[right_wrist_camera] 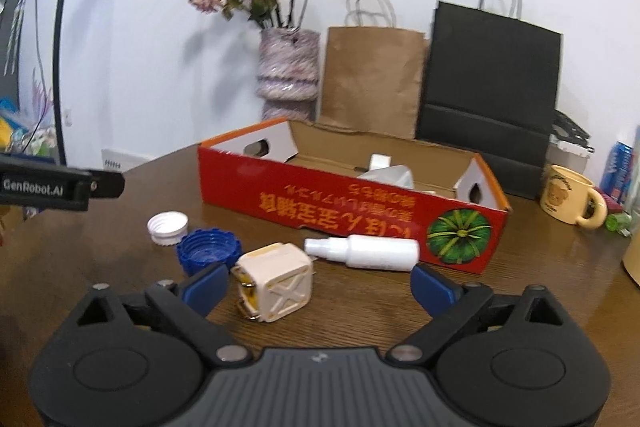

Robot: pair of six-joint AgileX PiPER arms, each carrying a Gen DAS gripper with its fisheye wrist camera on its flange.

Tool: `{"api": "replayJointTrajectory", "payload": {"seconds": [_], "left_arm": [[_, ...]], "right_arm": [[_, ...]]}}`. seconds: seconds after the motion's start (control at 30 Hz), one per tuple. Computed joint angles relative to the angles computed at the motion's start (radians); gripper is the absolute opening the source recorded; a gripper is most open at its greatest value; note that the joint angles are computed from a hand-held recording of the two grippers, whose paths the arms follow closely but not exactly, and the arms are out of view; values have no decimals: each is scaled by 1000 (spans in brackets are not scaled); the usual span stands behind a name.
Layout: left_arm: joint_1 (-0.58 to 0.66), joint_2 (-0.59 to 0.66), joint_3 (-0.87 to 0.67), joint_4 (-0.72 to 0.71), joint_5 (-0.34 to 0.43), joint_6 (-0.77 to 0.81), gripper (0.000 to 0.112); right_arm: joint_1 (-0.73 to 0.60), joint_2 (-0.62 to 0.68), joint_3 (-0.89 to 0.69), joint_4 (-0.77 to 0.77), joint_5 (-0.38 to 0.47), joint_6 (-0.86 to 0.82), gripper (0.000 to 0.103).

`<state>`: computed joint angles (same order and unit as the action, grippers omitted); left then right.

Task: Organize rigid objects
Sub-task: 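Withdraw both grippers from the box back over the table, then grasp the cream square plug with right gripper while left gripper grasps the blue ridged cap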

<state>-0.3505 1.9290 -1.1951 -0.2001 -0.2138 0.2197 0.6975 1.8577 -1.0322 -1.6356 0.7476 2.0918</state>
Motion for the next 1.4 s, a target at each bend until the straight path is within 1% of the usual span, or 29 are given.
{"api": "replayJointTrajectory", "payload": {"seconds": [0.13, 0.23, 0.37, 0.43, 0.5, 0.53, 0.6, 0.63, 0.67, 0.73, 0.83, 1.0, 1.13, 1.4], "left_arm": [[5, 10, -18, -26, 25, 19, 103], [4, 15, -28, -61, 36, 50, 103], [4, 22, -40, -103, 51, 89, 103], [4, 25, -41, -102, 53, 88, 103], [4, 27, -46, -121, 57, 106, 103], [4, 27, -46, -121, 58, 106, 103], [5, 29, -49, -118, 62, 101, 103], [4, 30, -52, -130, 65, 113, 103], [4, 32, -54, -144, 67, 126, 103], [5, 35, -61, -174, 75, 154, 103], [4, 39, -67, -209, 80, 187, 103], [0, 48, -78, -300, 84, 273, 103], [-5, 66, -105, -525, 104, 494, 103], [-34, 77, -109, -526, 94, 496, 103]], "right_arm": [[-42, 41, -75, 68, -74, -119, 89], [-66, 68, -114, 109, -111, -185, 88], [-92, 87, -147, 148, -154, -246, 85], [-104, 97, -165, 171, -173, -279, 84], [-116, 106, -181, 196, -193, -310, 80], [-123, 110, -188, 210, -206, -326, 76], [-137, 110, -190, 215, -245, -335, 63], [-143, 108, -189, 212, -265, -333, 55], [-143, 109, -190, 211, -268, -332, 50], [-139, 114, -192, 202, -255, -321, 50], [-142, 108, -179, 176, -264, -288, 50], [-128, 98, -159, 112, -229, -224, 50], [-126, 69, -114, 10, -210, -113, 50], [-136, 21, -34, -88, -170, 1, 50]]}}
